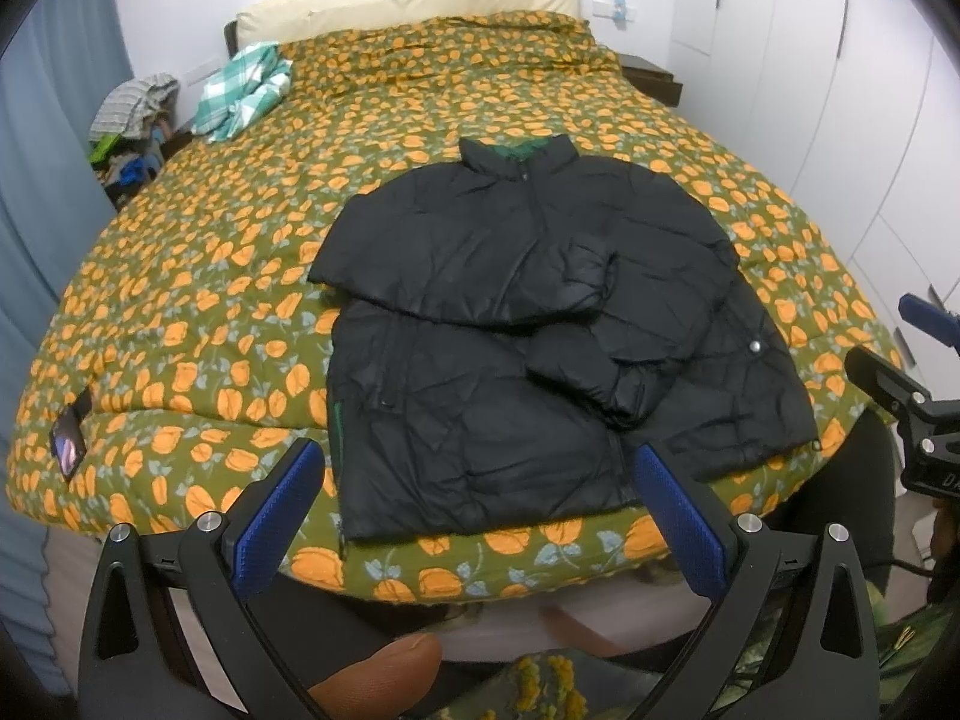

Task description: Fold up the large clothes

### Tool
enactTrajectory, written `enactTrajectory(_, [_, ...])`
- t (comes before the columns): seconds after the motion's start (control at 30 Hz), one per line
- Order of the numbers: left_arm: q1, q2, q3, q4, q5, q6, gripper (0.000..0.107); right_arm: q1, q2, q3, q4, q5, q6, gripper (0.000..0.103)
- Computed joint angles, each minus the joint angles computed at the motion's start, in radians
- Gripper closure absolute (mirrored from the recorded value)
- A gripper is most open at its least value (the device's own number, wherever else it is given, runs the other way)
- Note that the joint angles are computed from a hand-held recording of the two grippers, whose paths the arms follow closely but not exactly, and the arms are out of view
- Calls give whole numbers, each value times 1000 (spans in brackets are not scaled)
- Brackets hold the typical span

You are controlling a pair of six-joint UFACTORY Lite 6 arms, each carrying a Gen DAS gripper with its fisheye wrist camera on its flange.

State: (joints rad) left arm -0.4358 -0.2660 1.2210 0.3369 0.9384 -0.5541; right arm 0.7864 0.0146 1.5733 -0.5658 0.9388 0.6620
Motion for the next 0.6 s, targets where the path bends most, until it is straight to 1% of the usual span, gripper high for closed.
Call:
enactTrajectory(0.27, [23,1,-8,-32,-5,24,4,-1,3,-3,2,0,-2,0])
enactTrajectory(0.6, [19,0,-12,-26,-11,19,4,-3,6,-1,2,-2,-3,0])
